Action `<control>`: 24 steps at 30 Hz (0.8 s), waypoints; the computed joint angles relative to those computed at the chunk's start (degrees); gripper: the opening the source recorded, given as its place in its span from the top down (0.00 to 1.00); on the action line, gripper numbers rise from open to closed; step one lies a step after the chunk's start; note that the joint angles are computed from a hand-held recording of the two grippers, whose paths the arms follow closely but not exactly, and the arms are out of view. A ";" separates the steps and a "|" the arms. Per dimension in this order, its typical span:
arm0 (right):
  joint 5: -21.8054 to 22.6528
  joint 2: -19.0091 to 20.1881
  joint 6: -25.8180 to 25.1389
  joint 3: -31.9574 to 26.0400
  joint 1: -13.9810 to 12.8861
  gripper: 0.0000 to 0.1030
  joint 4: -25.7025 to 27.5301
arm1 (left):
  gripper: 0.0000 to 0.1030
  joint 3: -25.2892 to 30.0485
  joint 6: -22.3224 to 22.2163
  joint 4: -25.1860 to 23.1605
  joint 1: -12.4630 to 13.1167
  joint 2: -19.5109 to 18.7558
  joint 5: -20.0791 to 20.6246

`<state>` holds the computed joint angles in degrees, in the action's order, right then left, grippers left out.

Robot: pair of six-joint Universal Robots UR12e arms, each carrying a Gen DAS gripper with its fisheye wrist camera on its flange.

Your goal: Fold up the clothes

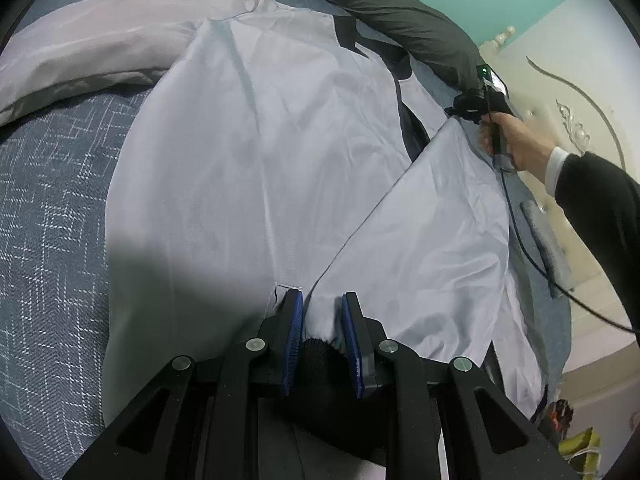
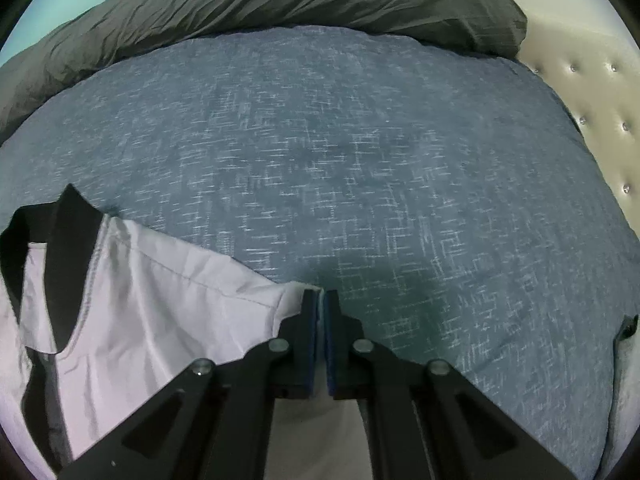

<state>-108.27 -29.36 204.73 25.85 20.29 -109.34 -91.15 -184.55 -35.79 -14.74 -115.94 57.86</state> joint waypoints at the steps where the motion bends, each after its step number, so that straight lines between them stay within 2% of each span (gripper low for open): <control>1: -0.52 -0.02 0.20 0.20 0.00 0.97 -0.10 | 0.79 0.14 0.01 -0.03 -0.04 -0.09 0.00; 7: -0.49 -1.00 2.56 2.28 -0.37 0.97 -3.76 | 0.83 0.14 0.35 -0.13 0.09 -0.13 -0.18; 11: 2.59 -4.41 7.38 8.31 -1.41 0.97 -12.71 | 0.84 0.10 0.45 -0.36 0.15 -0.08 -0.33; 14: 4.09 -7.17 7.76 12.92 -1.97 0.96 -17.98 | 0.84 0.20 0.24 -0.54 0.23 -0.12 -0.63; 16: 6.47 -8.74 6.61 15.43 -2.61 0.93 -18.97 | 0.84 0.08 0.20 -0.64 0.29 -0.03 -0.72; 18: 9.69 -11.18 5.76 19.72 -3.20 0.85 -19.92 | 0.84 -0.02 0.23 -0.79 0.35 0.09 -0.75; 19: 11.30 -13.35 5.38 23.72 -3.32 0.75 -21.88 | 0.84 -0.05 0.20 -0.81 0.37 0.14 -0.76; 20: 12.91 -15.39 5.01 27.42 -3.45 0.72 -23.67 | 0.84 -0.08 0.15 -0.82 0.37 0.17 -0.77; 22: 15.97 -19.12 4.30 34.09 -3.71 0.71 -26.76 | 0.84 -0.13 0.09 -0.83 0.39 0.25 -0.78; 24: 16.16 -22.08 4.11 39.13 -3.58 0.71 -28.14 | 0.84 -0.20 0.00 -0.82 0.44 0.30 -0.88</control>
<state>-92.11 -51.44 208.84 64.98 16.71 -137.49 -91.36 -184.55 -36.61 -14.30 -115.64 56.99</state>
